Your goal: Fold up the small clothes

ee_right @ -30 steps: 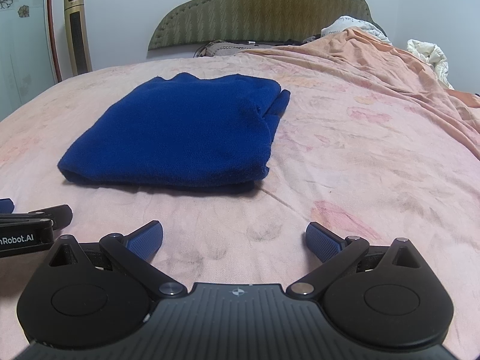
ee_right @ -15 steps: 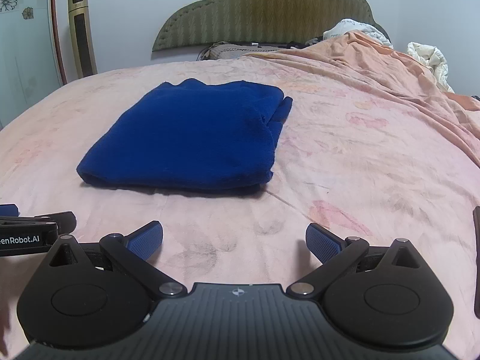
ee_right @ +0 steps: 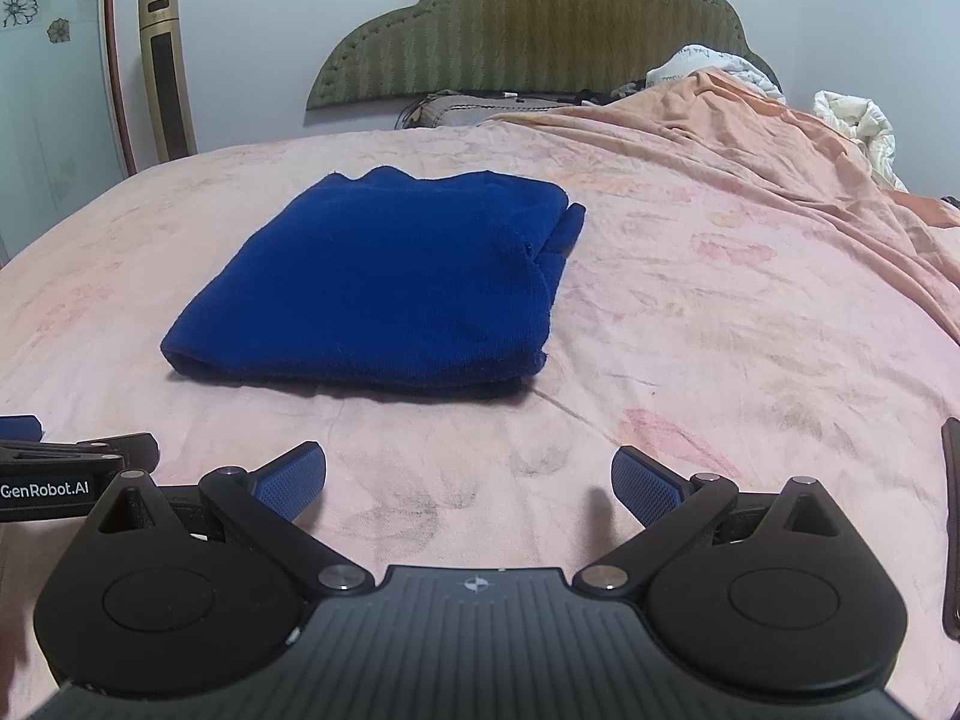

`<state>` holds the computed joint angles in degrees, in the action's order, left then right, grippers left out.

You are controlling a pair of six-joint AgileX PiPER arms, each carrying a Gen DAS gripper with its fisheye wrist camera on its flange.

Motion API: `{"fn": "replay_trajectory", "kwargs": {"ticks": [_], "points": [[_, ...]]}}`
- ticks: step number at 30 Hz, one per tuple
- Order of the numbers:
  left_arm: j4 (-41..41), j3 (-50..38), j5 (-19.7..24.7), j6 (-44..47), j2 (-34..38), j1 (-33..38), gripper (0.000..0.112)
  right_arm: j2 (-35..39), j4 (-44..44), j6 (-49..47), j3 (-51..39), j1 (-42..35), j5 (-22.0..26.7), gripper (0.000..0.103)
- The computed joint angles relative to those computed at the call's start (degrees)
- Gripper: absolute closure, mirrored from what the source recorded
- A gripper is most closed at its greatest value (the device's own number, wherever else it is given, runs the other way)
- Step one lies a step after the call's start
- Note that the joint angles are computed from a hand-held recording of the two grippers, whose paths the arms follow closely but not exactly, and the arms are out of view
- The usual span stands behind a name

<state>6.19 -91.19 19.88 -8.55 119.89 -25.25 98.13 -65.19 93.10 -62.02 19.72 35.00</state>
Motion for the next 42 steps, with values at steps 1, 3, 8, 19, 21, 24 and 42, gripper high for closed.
{"fn": "replay_trajectory", "kwargs": {"ticks": [1, 3, 8, 19, 21, 24, 42], "points": [[0.0, 0.0, 0.0, 0.0, 0.0, 0.0, 0.009, 0.0, 0.1, -0.1, 0.0, -0.1, -0.1, 0.000], [-0.1, 0.1, 0.0, 0.1, 0.0, 0.0, 0.009, 0.0, 0.0, -0.1, 0.0, -0.1, -0.1, 0.000], [0.2, 0.0, 0.1, -0.3, 0.0, 0.0, 0.009, -0.2, 0.6, -0.4, 0.2, -0.4, -0.6, 0.000], [1.9, 0.6, -0.4, -1.2, -0.4, -0.2, 0.009, -0.2, 0.6, -0.5, 0.2, -0.4, -0.7, 0.000], [1.6, 0.7, -0.4, -0.8, -0.5, -0.2, 0.009, -0.2, 0.6, -0.5, 0.2, -0.4, -0.7, 0.000], [1.0, 0.5, -0.2, -0.4, -0.5, -0.1, 0.009, -0.2, 0.4, -0.4, 0.2, -0.4, -0.7, 0.000], [-2.5, -0.4, 0.8, 3.3, 0.0, 0.4, 0.009, -0.6, 0.7, -0.8, 0.0, 0.0, -0.8, 0.000]]}}
